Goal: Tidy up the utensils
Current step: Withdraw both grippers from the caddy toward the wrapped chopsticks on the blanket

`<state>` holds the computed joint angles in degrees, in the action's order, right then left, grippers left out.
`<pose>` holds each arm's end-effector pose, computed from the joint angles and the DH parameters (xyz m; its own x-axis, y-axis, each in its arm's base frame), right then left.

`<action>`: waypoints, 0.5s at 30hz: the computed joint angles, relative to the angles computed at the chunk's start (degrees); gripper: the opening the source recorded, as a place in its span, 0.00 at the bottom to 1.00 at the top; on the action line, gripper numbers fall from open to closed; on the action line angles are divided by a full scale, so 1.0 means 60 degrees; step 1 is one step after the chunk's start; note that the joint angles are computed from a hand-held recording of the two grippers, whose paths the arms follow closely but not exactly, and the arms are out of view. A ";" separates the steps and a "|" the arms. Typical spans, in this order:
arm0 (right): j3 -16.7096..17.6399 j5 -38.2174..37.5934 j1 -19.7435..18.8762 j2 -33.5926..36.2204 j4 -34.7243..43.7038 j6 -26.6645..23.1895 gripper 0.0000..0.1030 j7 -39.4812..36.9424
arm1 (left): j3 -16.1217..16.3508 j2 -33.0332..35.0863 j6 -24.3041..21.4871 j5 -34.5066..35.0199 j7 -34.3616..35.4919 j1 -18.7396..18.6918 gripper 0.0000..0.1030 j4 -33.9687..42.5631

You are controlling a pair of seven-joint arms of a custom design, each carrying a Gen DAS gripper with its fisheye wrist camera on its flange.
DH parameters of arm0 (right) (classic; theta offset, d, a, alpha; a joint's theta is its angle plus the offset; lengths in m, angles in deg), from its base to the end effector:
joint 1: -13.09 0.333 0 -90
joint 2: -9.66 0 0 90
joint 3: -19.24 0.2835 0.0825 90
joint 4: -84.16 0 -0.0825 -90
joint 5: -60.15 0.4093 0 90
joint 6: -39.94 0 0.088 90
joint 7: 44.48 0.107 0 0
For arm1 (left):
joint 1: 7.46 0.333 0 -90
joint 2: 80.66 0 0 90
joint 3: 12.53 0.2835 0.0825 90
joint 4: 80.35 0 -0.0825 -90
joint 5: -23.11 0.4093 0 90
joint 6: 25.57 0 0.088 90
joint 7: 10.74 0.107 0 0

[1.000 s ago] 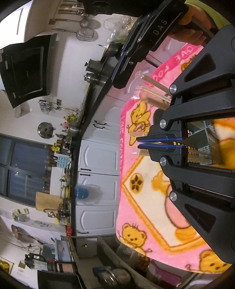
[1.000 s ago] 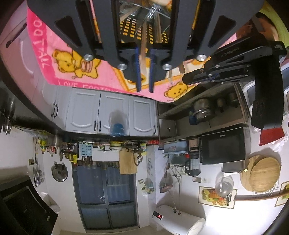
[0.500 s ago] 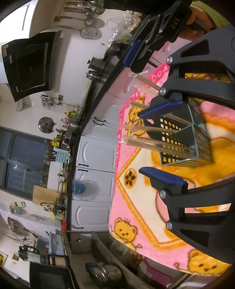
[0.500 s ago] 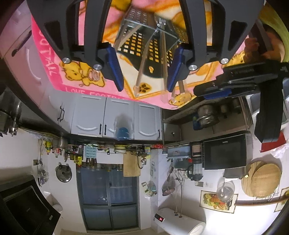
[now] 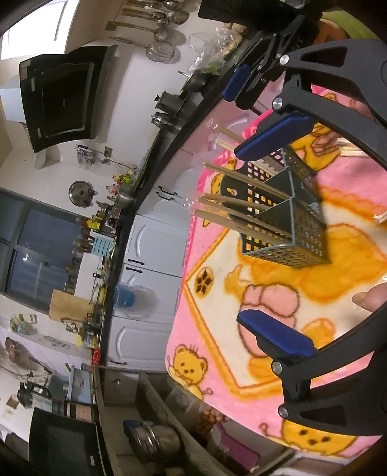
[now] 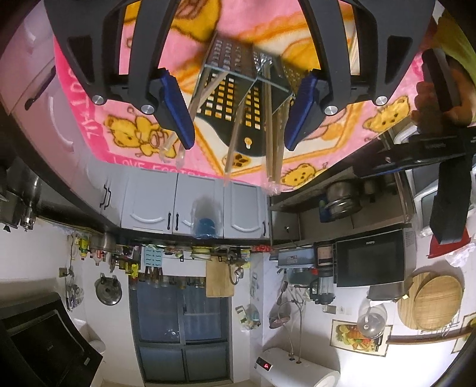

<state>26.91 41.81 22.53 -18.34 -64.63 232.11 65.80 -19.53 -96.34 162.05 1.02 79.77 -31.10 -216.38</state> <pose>0.4297 0.1731 0.5237 0.3261 -0.9453 0.0023 -0.3165 -0.1114 -0.9420 0.4707 -0.2391 0.5262 -0.3136 -0.9056 0.2857 -0.4744 -0.1112 -0.8733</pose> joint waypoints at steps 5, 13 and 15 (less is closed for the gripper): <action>-0.0040 -0.0010 0.0113 -0.0447 -0.0414 -0.0070 0.59 0.0038 | 0.0005 -0.0322 0.0056 0.0017 -0.0075 -0.0136 0.90 -0.0398; 0.0097 -0.0044 0.0160 -0.1112 -0.1039 -0.0284 0.59 0.0138 | -0.0336 -0.0570 0.0019 0.0087 -0.0238 0.0004 0.90 -0.0847; 0.0112 -0.0073 0.0165 -0.1234 -0.1180 -0.0342 0.59 0.0142 | -0.0507 -0.0621 -0.0037 0.0131 -0.0304 0.0132 0.90 -0.0949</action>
